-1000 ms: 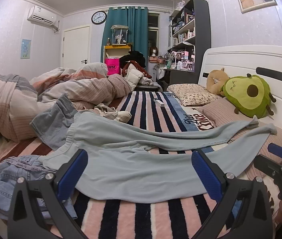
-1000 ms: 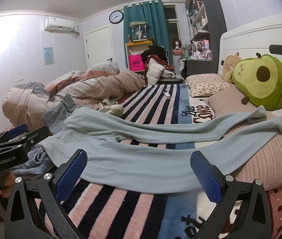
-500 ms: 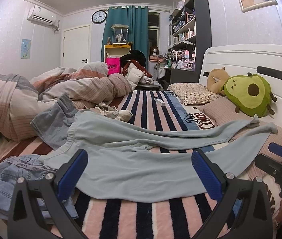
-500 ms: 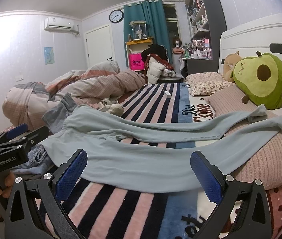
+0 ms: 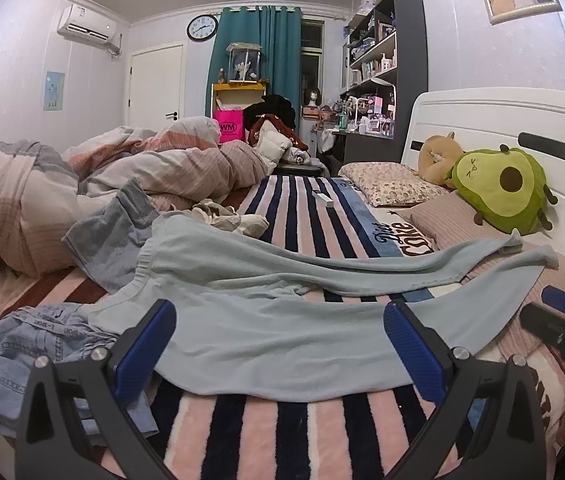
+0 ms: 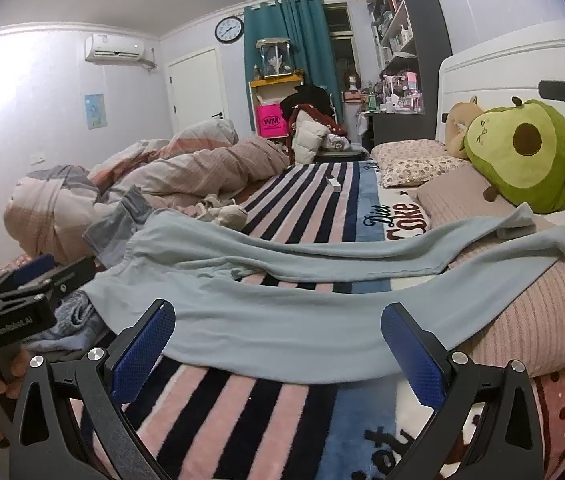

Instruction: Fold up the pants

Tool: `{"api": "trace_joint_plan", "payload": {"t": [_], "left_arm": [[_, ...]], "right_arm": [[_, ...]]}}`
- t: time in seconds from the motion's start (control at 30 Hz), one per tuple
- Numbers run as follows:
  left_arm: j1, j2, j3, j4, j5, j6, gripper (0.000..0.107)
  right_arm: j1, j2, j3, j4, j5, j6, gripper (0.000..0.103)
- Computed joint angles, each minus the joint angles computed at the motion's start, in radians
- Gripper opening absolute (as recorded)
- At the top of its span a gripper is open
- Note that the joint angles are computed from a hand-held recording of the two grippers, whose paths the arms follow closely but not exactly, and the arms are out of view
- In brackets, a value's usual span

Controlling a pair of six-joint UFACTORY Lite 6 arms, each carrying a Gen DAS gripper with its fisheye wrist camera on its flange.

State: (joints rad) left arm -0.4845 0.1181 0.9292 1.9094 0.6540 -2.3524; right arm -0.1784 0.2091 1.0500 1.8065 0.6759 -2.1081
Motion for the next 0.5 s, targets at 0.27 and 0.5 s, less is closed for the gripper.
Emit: {"api": "trace_joint_plan", "payload": {"t": [0.27, 0.5], "left_arm": [[0.073, 0.082, 0.059, -0.004, -0.084, 0.034, 0.102], [0.176, 0.249, 0.123, 0.014, -0.254, -0.026, 0.102]], "right_arm": [[-0.021, 0.056, 0.013, 0.205, -0.099, -0.213, 0.103], [-0.099, 0.366, 0.272, 0.004, -0.134, -0.024, 0.102]]}}
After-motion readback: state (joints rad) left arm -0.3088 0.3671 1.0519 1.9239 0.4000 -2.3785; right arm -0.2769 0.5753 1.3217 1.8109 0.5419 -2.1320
